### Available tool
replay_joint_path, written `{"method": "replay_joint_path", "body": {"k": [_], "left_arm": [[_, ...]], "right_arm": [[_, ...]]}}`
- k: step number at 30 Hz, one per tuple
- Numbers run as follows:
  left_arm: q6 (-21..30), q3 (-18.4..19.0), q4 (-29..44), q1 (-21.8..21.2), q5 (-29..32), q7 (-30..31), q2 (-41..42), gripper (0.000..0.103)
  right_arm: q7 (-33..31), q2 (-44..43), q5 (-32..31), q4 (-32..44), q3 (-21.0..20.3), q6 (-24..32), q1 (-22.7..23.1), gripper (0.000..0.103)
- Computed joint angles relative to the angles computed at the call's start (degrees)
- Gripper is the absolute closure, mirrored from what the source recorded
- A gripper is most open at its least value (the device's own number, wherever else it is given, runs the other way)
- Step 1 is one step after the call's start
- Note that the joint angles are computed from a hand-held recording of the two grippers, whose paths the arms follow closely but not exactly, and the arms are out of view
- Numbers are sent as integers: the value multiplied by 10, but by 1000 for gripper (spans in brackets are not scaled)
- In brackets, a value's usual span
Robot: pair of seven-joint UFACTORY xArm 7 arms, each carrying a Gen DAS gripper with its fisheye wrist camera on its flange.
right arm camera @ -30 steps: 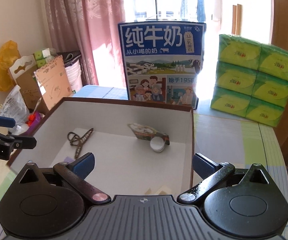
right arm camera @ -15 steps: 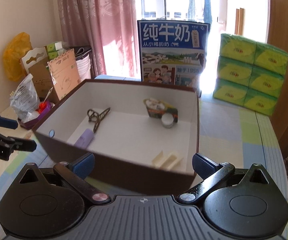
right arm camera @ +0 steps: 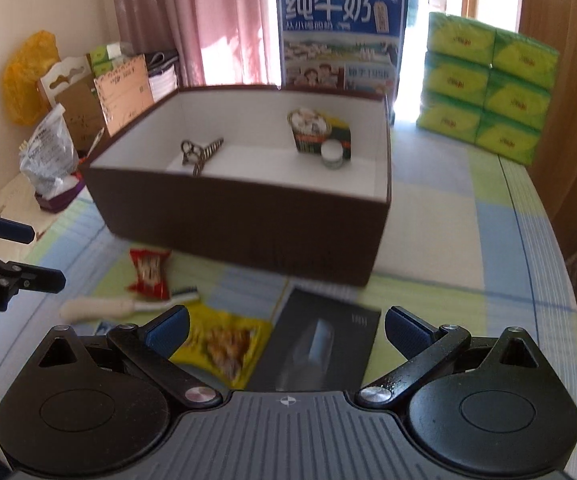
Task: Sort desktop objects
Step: 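Withdraw both tools from the box toward the loose table items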
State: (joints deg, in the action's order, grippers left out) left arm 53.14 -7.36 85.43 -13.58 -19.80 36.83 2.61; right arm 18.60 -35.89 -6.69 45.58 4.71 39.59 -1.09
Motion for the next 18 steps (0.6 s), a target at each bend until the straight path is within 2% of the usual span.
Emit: {"method": "replay_joint_path", "body": {"k": [7,18], "left_arm": [[24,0,-26,-2,1,8,-18,11],[35,2,-46,-7,-8,29,-30,11]], "right_arm": [[11,-32,1,-19,6,34,2,2],[24,-44,18,-22,13,62,24,2]]}}
